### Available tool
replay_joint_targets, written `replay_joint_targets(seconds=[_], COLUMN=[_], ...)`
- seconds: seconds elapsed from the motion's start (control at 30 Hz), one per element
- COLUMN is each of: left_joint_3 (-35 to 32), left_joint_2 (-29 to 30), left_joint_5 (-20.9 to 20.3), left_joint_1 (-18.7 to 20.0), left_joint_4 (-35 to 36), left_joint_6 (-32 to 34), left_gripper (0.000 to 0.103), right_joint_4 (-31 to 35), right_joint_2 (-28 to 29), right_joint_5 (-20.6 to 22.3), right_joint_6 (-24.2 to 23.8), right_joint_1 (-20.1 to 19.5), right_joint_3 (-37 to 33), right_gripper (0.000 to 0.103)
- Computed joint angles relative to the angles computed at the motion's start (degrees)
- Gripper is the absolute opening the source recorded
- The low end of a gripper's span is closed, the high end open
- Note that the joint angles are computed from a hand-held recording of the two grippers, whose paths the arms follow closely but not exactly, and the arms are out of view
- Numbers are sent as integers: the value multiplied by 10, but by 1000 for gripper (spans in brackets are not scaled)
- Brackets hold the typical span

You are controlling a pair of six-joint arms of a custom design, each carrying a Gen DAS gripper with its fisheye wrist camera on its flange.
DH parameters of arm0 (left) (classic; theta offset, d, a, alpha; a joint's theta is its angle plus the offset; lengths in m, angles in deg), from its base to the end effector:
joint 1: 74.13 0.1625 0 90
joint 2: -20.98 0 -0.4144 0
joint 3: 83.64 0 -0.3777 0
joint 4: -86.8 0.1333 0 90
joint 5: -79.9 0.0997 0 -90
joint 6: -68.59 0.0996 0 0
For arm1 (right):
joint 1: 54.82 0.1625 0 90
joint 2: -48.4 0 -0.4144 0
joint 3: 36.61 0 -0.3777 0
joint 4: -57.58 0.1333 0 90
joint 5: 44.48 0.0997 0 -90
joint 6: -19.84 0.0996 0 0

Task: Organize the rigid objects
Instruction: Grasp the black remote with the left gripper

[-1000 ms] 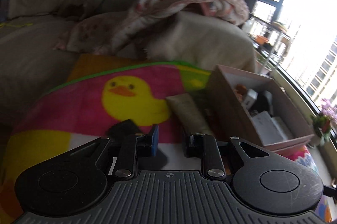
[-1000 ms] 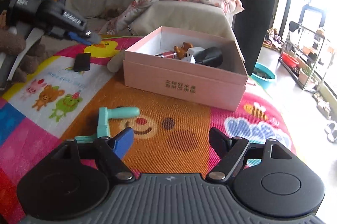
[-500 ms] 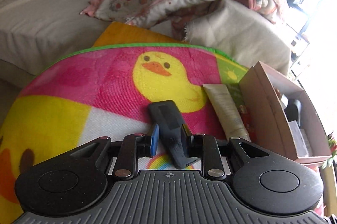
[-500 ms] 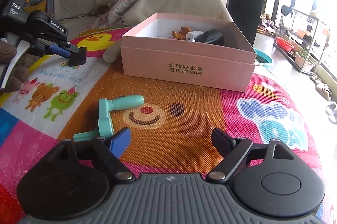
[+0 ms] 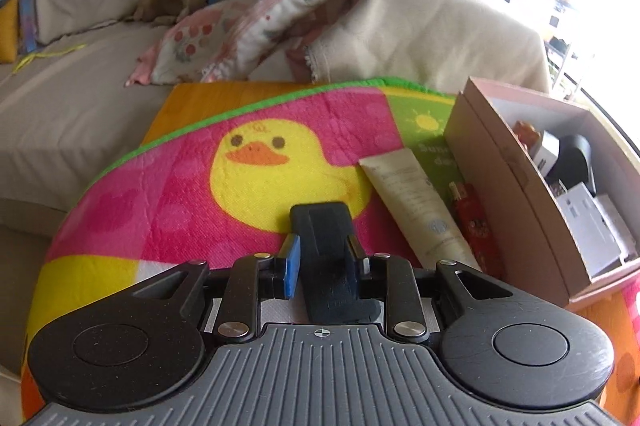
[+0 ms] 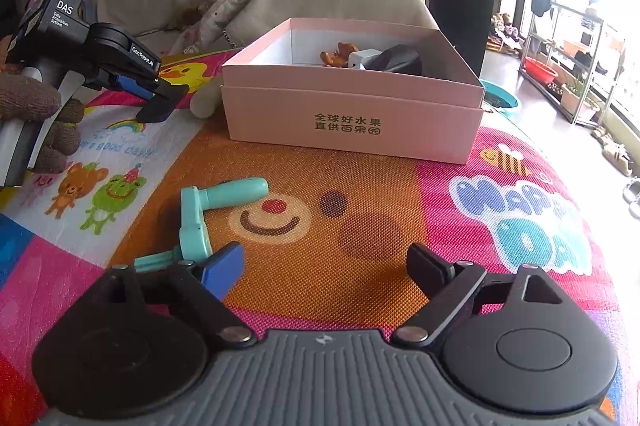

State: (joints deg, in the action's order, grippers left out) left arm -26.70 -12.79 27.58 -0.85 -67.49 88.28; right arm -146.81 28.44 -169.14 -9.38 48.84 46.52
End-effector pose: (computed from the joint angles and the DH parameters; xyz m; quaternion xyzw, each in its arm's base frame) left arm -0.0496 -0.8399 0.2504 0.1691 0.8772 -0.3244 0.3109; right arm 0.2366 -0.6488 -0.0067 0.1948 -0.8483 0.3725 0.3220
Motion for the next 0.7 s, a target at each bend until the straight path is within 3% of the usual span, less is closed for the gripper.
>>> replay_joint_targets(seconds=[0.13, 0.3, 0.43, 0.63, 0.7], left_joint_3=[-4, 0, 25, 15, 13], left_joint_2=[2, 0, -16, -1, -1], left_joint_5=[-6, -21, -69, -31, -40], left_joint_1=[1, 3, 8, 3, 5], left_joint_4=[1, 2, -27, -25, -22], left_joint_6=[7, 20, 4, 41, 35], left_gripper=[28, 40, 40, 41, 49], right_joint_4=[0, 1, 1, 2, 1], right_joint_2=[1, 1, 1, 1, 1], right_joint_5=[-1, -1, 0, 1, 1], right_joint_6=[0, 0, 1, 1, 1], right_joint_1=[0, 0, 0, 0, 0], right_joint_3=[-1, -1, -1, -1, -1], right_gripper=[90, 90, 90, 91, 91])
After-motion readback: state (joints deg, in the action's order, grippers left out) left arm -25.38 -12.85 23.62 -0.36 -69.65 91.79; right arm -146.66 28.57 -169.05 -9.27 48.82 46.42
